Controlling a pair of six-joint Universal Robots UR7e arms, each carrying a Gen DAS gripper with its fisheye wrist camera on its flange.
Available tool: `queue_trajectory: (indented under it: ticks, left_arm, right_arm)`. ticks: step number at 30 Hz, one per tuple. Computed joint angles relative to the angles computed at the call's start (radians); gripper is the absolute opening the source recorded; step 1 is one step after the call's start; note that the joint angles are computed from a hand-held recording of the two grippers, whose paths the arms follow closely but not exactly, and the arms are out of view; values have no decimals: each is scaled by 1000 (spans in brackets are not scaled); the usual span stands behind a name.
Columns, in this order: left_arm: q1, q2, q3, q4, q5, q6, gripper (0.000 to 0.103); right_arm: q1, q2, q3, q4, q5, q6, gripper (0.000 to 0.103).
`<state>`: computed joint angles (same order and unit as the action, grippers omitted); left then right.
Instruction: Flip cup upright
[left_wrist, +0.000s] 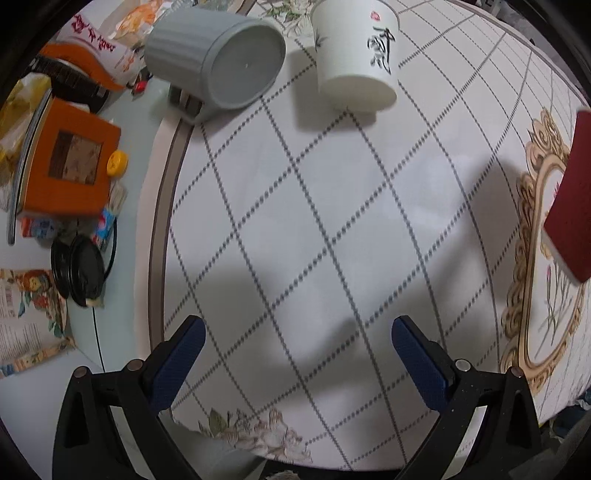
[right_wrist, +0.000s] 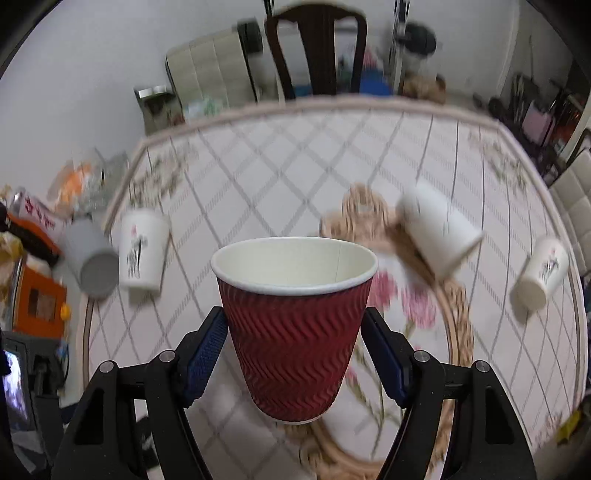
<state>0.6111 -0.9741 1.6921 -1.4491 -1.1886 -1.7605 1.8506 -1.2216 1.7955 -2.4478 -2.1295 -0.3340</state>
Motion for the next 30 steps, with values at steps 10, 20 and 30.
queue_trajectory:
  ticks: [10,20,30]
  left_arm:
    - [33,0,16,43,52,-38,103]
    - [-43,-29,70,37,31,-41,103]
    - [-144,26,-59,154,53,-84,103]
  right_arm:
    - [-25,71,183,-567,56,-247,76]
    - [-25,-23,256,-466,24,-221,78]
    - [17,-172,277,-286,-55,-142,97]
